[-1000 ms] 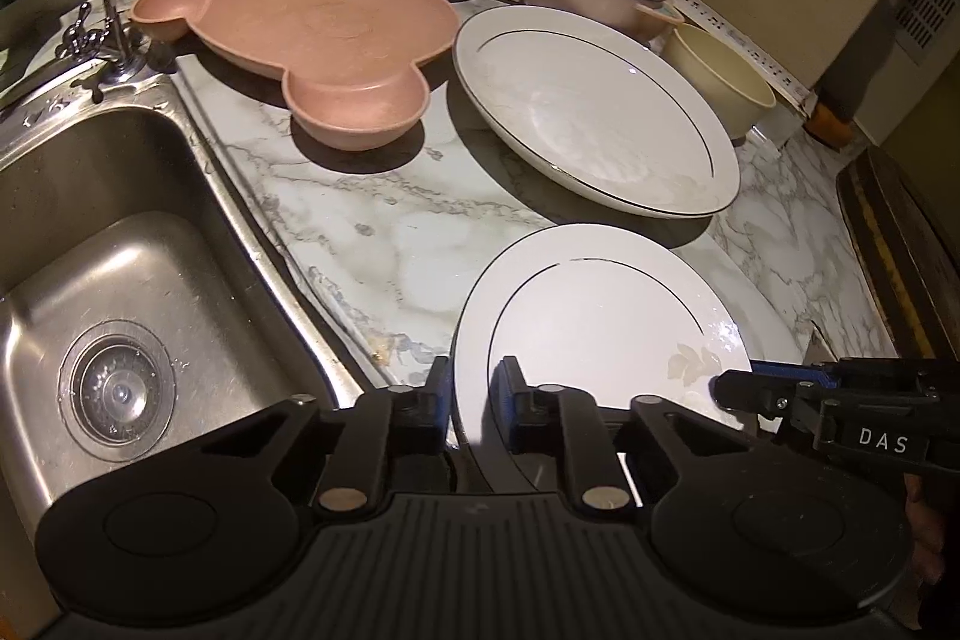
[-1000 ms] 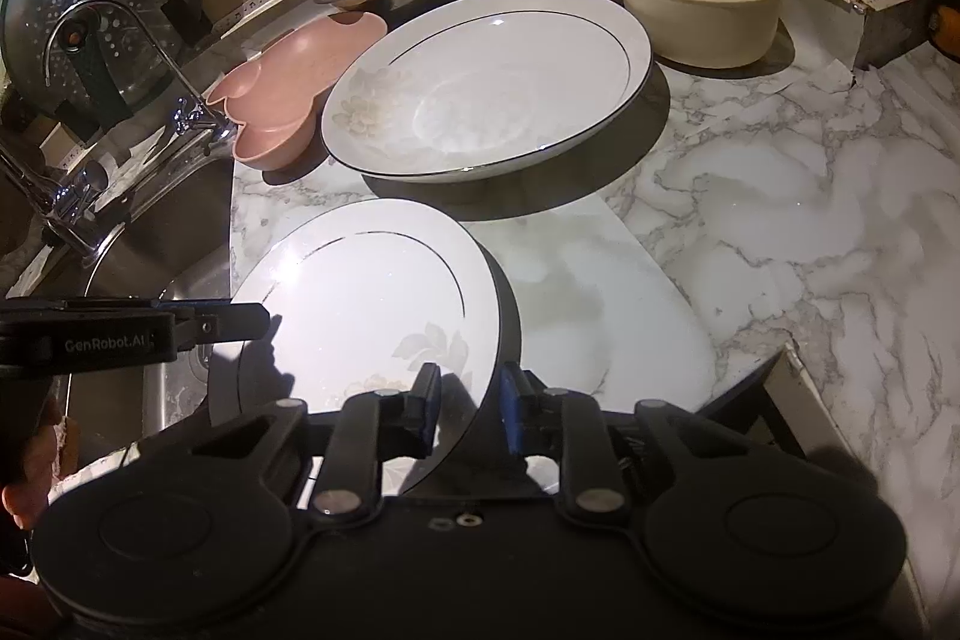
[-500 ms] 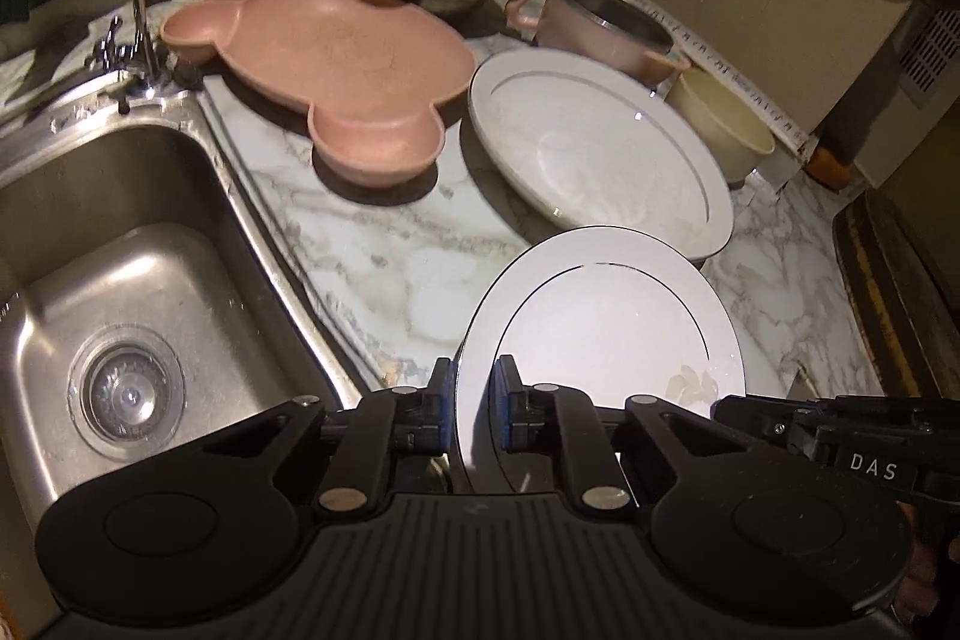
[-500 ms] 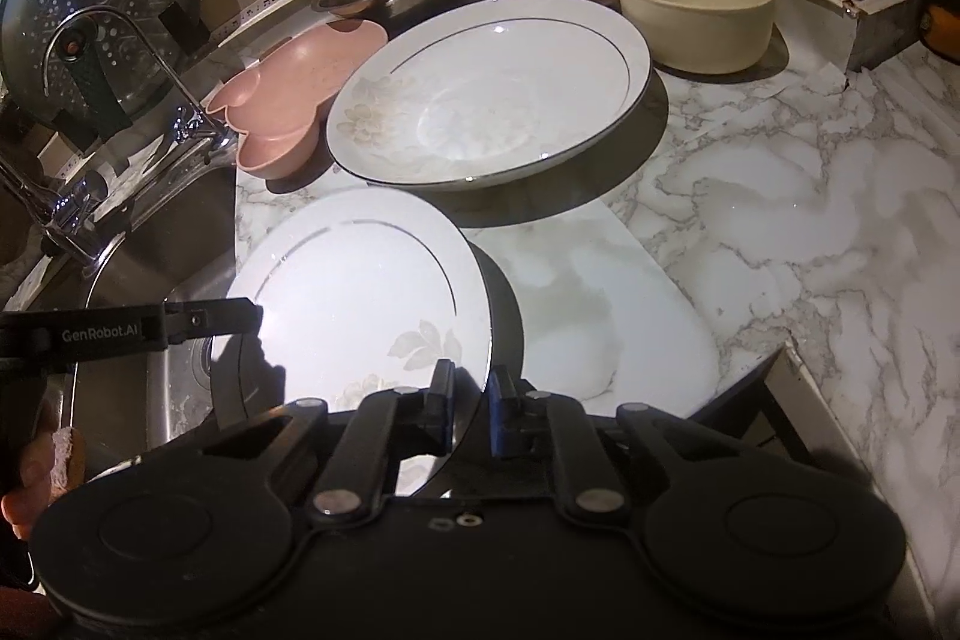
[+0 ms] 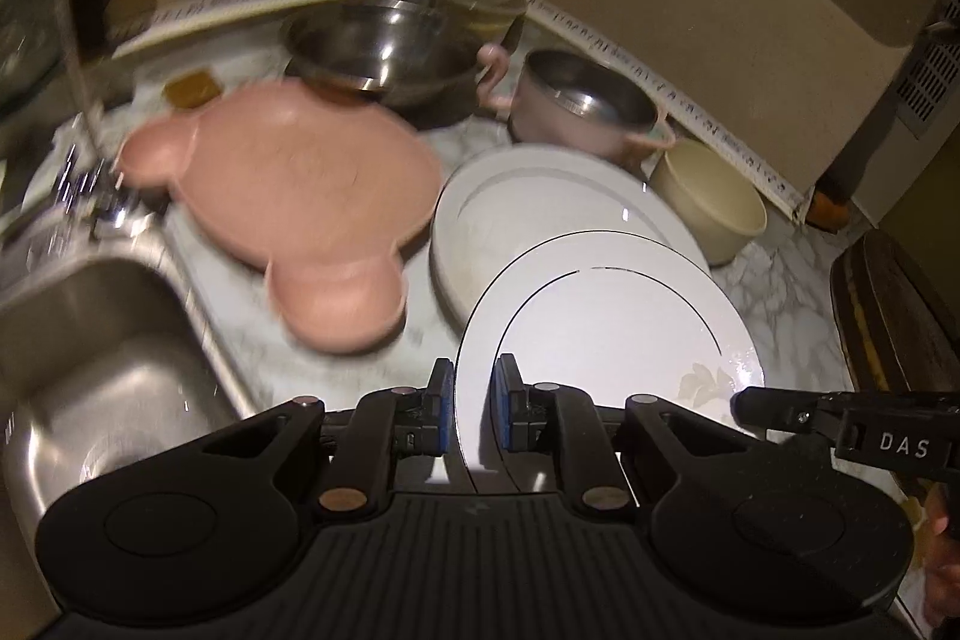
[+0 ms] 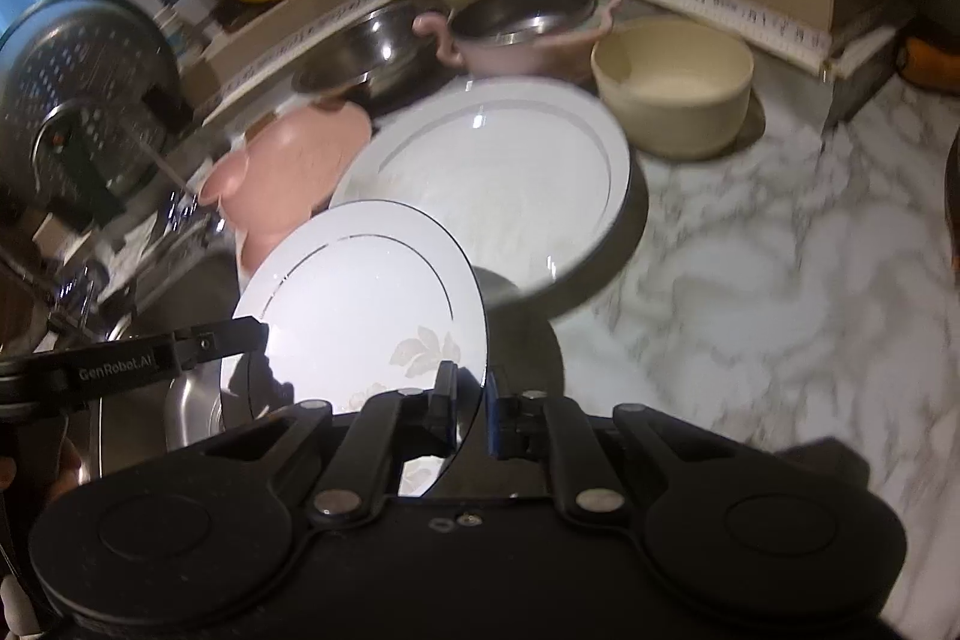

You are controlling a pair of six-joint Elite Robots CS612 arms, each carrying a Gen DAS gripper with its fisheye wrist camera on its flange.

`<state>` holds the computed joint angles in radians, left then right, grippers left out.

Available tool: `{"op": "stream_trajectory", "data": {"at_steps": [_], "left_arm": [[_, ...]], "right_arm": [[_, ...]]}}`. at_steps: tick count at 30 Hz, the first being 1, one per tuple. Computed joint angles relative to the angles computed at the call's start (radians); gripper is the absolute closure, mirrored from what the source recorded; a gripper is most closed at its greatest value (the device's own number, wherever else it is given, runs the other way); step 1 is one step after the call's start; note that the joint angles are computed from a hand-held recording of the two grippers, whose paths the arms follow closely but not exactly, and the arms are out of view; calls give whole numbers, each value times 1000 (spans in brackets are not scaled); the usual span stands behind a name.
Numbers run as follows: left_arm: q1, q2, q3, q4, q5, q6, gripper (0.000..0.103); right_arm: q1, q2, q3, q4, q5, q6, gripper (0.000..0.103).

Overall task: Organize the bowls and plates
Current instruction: 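Lift the small white plate with both grippers onto the larger white plate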

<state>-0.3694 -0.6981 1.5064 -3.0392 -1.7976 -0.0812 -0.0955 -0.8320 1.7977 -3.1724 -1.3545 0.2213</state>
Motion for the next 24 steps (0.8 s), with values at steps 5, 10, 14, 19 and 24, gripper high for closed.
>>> {"op": "stream_trajectory", "data": {"at_steps": [5, 10, 14, 19, 24], "left_arm": [[-19, 43, -97, 36, 33, 46, 90], [-33, 92, -193, 103, 68, 83, 90], [-37, 131, -267, 167, 69, 105, 90], [-45, 156, -309, 215, 90, 138, 90], [-50, 167, -325, 241, 109, 160, 90]], "right_arm": [[-11, 18, -66, 42, -20, 14, 93], [-29, 54, -135, 89, -19, 49, 93], [-39, 79, -180, 129, -16, 53, 93], [-50, 108, -224, 179, -3, 62, 93], [-53, 124, -246, 210, 6, 55, 93]]}}
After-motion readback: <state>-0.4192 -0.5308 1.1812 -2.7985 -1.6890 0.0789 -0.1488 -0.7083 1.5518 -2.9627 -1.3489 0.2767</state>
